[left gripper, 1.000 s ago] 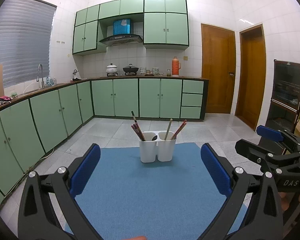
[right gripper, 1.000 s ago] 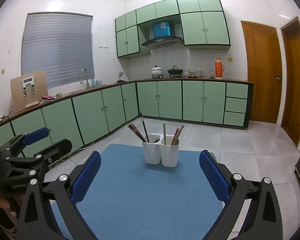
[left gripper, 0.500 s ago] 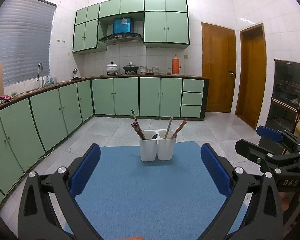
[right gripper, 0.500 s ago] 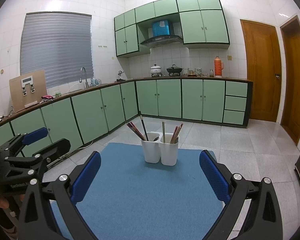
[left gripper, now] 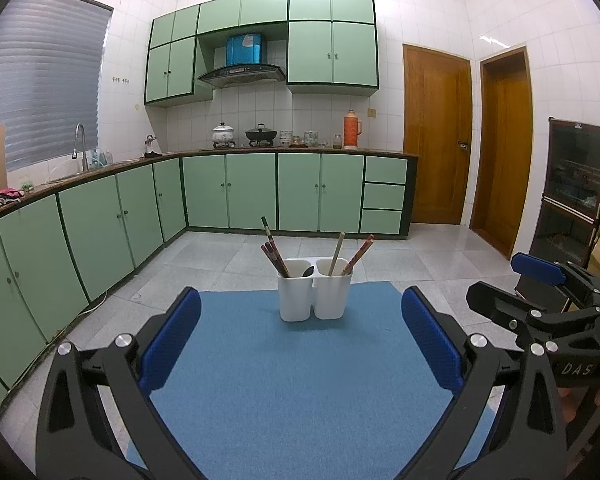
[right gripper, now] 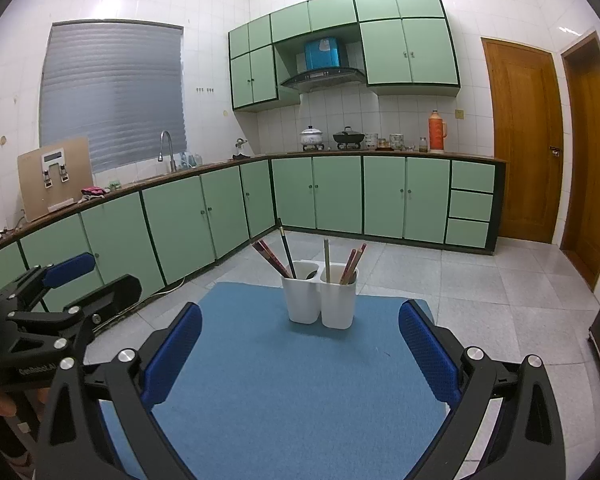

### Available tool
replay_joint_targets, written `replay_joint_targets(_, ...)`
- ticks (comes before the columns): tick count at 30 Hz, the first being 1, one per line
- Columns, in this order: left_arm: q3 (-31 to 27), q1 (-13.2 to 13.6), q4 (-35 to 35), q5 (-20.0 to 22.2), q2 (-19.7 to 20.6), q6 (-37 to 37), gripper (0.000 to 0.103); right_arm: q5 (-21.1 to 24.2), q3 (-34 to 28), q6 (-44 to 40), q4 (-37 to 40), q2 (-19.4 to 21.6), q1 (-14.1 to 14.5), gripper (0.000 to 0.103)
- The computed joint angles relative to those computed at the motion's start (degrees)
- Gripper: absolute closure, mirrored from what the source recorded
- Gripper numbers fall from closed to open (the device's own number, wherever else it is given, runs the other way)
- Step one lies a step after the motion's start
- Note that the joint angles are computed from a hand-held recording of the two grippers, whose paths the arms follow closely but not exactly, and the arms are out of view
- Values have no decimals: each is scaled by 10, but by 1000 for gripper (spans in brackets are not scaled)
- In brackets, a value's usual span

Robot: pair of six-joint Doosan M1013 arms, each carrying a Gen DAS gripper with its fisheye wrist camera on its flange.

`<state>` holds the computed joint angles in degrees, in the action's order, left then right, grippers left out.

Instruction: Organize utensils

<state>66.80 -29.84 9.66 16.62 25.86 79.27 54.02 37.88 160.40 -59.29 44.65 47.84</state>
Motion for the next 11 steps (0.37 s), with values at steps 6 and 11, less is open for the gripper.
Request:
replay_joint_targets(6,4,1,3,-1,0,-6,6,1,-3,-2,2,1,0,6)
replay_joint_targets(11,3,1,4,0,2,-7,6,1,-4,-4,4,2,-1,6)
